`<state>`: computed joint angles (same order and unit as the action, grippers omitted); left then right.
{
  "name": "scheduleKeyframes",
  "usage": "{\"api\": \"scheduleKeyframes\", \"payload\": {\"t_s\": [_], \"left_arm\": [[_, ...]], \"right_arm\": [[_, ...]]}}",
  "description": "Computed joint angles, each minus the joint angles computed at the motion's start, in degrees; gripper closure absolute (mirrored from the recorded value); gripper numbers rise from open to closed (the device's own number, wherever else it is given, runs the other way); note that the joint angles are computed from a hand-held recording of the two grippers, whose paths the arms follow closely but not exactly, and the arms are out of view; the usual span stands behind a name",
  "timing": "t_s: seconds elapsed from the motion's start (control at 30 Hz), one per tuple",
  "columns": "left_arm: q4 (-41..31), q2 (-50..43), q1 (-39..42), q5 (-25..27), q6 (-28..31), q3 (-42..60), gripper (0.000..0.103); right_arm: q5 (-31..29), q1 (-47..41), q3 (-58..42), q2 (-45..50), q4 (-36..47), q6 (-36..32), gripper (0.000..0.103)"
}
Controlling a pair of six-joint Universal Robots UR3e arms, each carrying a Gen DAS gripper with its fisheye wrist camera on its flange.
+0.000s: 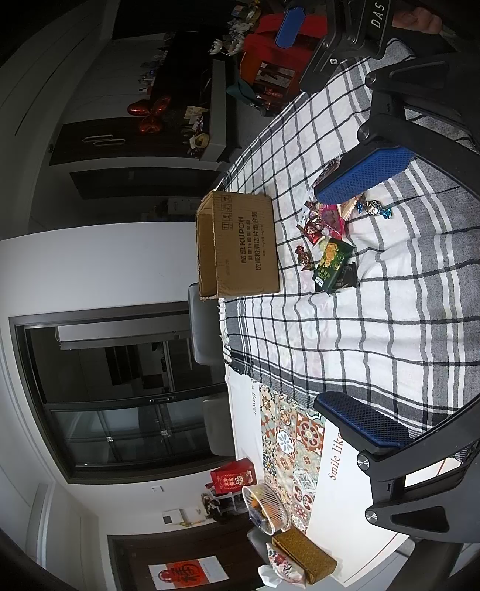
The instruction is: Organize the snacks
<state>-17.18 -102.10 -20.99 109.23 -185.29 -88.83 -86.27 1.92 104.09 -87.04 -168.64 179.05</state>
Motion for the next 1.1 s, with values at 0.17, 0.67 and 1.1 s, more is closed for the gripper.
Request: {"api": "scheduleKeyframes", "payload": {"t_s": [0.17, 0.67, 1.1], "left_arm": [[1.24, -0.54, -0.8, 0.65, -0.27, -0.47, 0.0], [-0.96, -2.04, -0.14, -2.08, 0.82, 1.54, 0.0], [-7.13, -14.24, 2.51, -14.49, 4.37, 14.12, 0.007]], "right_arm": [[0.17, -0.15, -0.16, -0.03, 0.18, -0.05, 0.001], [0.77, -0.53, -0.02, 1.0, -0.39, -0.38, 0.001], [5.3, -4.87, -6.46, 10.82, 1.95, -1.98, 0.002]]}}
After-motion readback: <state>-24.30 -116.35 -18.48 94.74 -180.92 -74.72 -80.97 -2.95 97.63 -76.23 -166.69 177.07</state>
